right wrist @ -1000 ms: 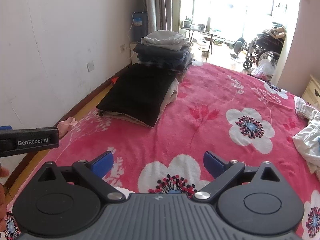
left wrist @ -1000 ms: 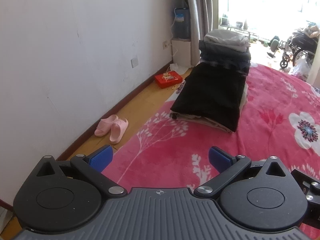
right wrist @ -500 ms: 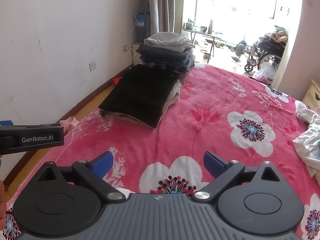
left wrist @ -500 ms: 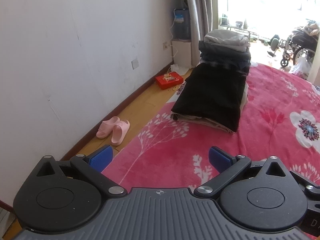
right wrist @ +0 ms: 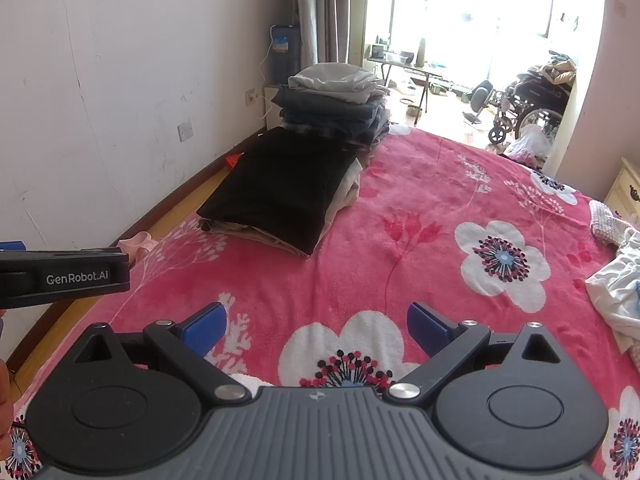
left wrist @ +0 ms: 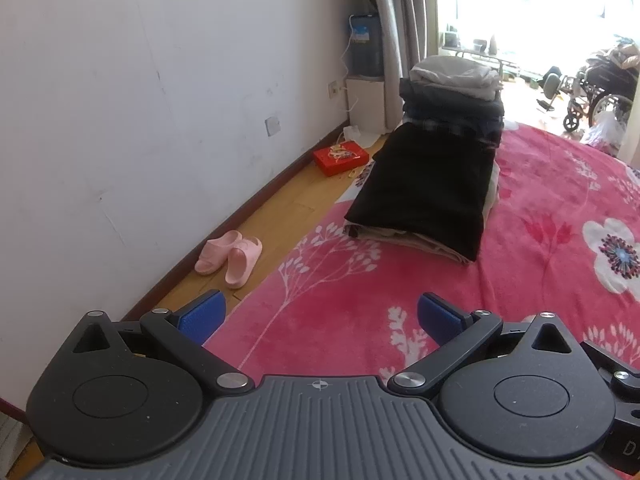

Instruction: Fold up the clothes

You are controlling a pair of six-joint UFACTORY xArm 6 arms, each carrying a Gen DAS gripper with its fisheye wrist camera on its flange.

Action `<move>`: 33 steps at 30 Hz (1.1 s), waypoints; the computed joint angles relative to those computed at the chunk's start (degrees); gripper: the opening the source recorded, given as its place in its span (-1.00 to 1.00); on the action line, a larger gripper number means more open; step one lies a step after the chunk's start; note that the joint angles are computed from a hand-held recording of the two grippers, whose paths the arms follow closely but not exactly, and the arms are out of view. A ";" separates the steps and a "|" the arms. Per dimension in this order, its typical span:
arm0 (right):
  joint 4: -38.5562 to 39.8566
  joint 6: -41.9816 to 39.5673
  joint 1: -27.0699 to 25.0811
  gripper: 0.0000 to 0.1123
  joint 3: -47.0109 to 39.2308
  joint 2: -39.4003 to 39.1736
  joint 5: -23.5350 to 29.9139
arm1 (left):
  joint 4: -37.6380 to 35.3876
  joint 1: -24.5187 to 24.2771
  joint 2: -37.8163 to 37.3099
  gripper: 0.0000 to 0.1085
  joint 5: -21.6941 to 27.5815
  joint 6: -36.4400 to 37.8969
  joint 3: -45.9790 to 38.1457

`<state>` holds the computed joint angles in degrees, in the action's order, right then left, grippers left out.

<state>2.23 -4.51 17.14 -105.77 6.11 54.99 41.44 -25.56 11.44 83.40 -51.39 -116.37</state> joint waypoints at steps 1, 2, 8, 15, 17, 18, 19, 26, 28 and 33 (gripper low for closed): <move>-0.04 0.03 0.05 0.77 0.00 0.01 0.00 | 0.02 0.00 -0.05 0.89 0.00 -0.05 0.06; -0.17 0.12 0.12 0.77 0.09 -0.04 -0.04 | 0.05 0.00 -0.12 0.89 -0.01 -0.11 0.14; -0.37 0.33 0.38 0.77 0.05 0.00 0.11 | -0.07 0.30 -0.49 0.89 -0.30 -0.49 0.73; -0.69 0.51 0.76 0.77 -0.21 0.17 0.39 | -0.35 0.58 -0.89 0.89 -0.31 -0.81 1.07; -0.72 0.60 0.81 0.77 -0.52 0.40 0.64 | -0.45 0.65 -0.95 0.89 -0.33 -0.88 1.15; -0.76 0.66 0.84 0.77 -0.60 0.46 0.75 | -0.51 0.70 -0.95 0.89 -0.35 -0.86 1.16; -0.78 0.70 0.87 0.77 -0.70 0.53 0.92 | -0.57 0.73 -0.91 0.89 -0.30 -0.86 1.09; -1.00 0.69 1.08 0.78 -1.14 0.86 1.67 | -0.87 0.96 -0.89 0.89 -0.12 -0.92 0.92; -1.05 0.68 1.12 0.78 -1.21 0.92 1.71 | -0.79 0.98 -1.04 0.89 -0.22 -1.11 1.15; -1.23 0.94 1.21 0.78 -1.30 0.95 1.85 | -0.78 0.99 -1.09 0.89 -0.17 -1.16 1.24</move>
